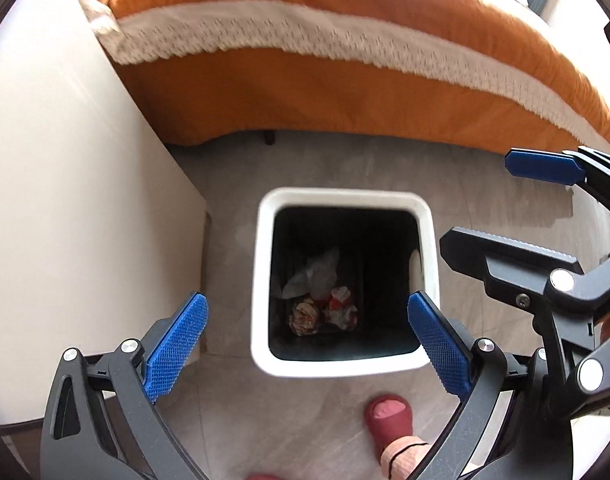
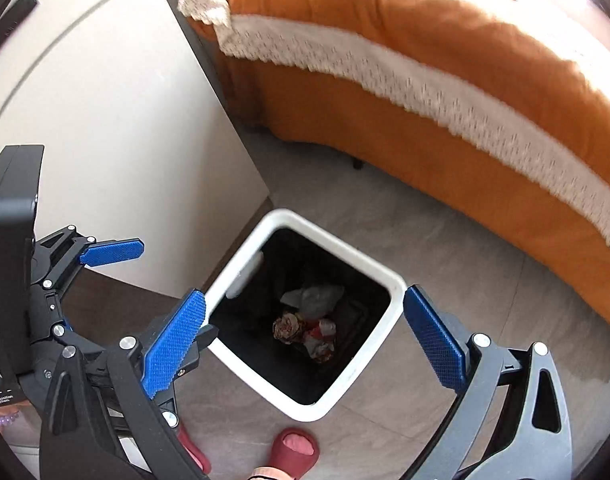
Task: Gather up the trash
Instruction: 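Open both tools to drop the chip bag and plastic bag into the bin, then move both open tools back over the desk trash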
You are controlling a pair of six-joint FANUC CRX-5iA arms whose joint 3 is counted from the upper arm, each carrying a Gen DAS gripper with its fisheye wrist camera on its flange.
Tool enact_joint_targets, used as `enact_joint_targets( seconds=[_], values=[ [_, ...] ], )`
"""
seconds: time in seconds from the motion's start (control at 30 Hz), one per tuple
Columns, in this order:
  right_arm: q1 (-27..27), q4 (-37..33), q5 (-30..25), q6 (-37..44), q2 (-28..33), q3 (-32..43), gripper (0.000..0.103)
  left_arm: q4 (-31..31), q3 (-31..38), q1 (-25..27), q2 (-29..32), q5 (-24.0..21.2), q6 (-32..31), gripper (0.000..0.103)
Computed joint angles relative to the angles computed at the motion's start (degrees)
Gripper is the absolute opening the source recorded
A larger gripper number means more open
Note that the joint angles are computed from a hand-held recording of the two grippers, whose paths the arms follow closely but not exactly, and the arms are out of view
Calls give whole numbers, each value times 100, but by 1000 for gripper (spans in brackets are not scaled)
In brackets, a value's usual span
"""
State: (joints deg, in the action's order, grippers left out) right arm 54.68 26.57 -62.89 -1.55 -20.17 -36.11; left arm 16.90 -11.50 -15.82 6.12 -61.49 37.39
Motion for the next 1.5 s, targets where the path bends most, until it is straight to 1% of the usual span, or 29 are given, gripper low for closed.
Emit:
enact_joint_targets(
  seconds=[0.1,0.37,0.47,0.6,0.67,0.73,0.83,0.93,1.13,1.27,1.37,1.47,1.5],
  values=[
    [73,148,-369,54,-26,282,99,121,199,19,-116,-122,124,98],
    [446,575,-1467,41,2,1222,99,574,824,289,-532,-769,118,98],
    [671,854,-1948,46,80,1716,99,759,1087,497,-695,-1063,96,98],
    [934,1196,-2460,196,301,2453,99,1035,1676,845,-805,-1608,319,98],
    [1035,1386,-2616,308,416,2782,99,1146,1986,1037,-827,-1879,425,98],
    [1141,1659,-2778,576,627,3241,99,1266,2212,1234,-883,-2022,479,98],
    [1214,2026,-2874,925,926,3772,99,1400,2618,1574,-928,-2221,580,98],
    [1233,2318,-2837,1322,1287,4405,99,1522,3020,1961,-926,-2398,749,98],
    [1259,2710,-2395,2156,1964,5519,99,1747,3835,2835,-820,-2556,948,98],
    [1258,2777,-2085,2846,2538,6444,99,1864,4462,3389,-606,-2669,1042,98],
    [1226,2727,-1821,3345,3049,7229,99,2020,4931,3920,-416,-2762,1158,98],
    [1189,2520,-1689,3937,3678,8257,99,2087,5444,4323,-150,-2920,1304,98],
    [1190,2430,-1672,4175,3950,8711,99,2121,5595,4513,-68,-2948,1320,98]
  ],
)
